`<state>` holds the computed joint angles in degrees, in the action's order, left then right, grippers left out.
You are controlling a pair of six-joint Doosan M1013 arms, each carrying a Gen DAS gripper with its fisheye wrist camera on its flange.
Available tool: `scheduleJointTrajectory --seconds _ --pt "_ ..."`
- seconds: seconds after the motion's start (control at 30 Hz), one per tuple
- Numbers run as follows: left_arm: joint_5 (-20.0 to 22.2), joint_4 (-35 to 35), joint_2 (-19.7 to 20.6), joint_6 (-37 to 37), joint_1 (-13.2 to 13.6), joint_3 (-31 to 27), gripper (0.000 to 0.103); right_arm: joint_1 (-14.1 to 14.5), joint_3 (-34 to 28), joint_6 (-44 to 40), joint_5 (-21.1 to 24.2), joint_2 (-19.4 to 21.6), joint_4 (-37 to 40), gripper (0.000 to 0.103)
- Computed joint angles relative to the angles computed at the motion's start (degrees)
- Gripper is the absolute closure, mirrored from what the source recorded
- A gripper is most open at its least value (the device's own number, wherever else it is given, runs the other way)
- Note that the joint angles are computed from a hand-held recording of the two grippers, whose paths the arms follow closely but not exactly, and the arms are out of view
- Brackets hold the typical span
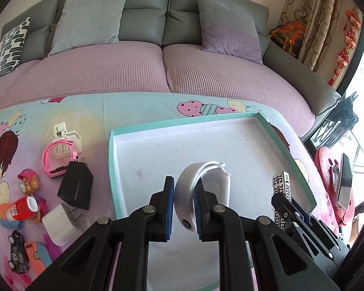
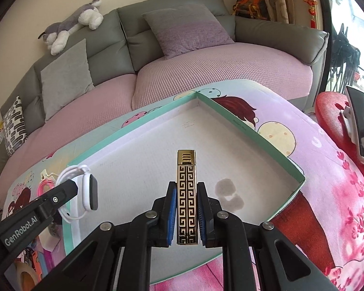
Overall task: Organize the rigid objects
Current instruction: 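Carry the watch band and gold lighter into the white tray with both tools, then open both tools to release the watch band and lighter in the tray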
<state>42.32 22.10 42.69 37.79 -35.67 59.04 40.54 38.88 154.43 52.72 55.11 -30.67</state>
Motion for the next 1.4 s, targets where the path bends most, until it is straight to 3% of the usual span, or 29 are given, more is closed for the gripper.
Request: scheduleJointTrajectory --seconds 0.33,0.47,0.9,1.0,1.07,1.4 --pt "-2.1 -3.8 0.4 -0.4 0.5 1.3 0.087 0.0 -3.2 -2.1 4.6 1.8 1.5 0.086" --pt "-2.9 -5.9 0.2 -0.1 0.9 2.1 0.081 0.0 -5.0 -4.0 6.4 2.8 2.7 0.086" --pt "-4.2 -4.3 -1.5 -3.6 1.4 4.4 0.024 0.6 -8.4 -6.6 9.3 4.4 1.0 0.084" --pt "-3.0 -0.9 -1.9 -6.5 1.4 4.7 0.017 0.8 -9.4 -7.1 10.3 4.9 0.5 0.070" --pt "-1.1 1.1 -2.1 -8.5 1.4 4.6 0.012 0.9 -9.2 -6.5 9.9 4.8 0.0 0.049" --pt "2.0 5.9 -4.1 -17.6 2.6 7.9 0.012 1.1 -10.4 -7.2 10.0 5.5 0.0 0.027"
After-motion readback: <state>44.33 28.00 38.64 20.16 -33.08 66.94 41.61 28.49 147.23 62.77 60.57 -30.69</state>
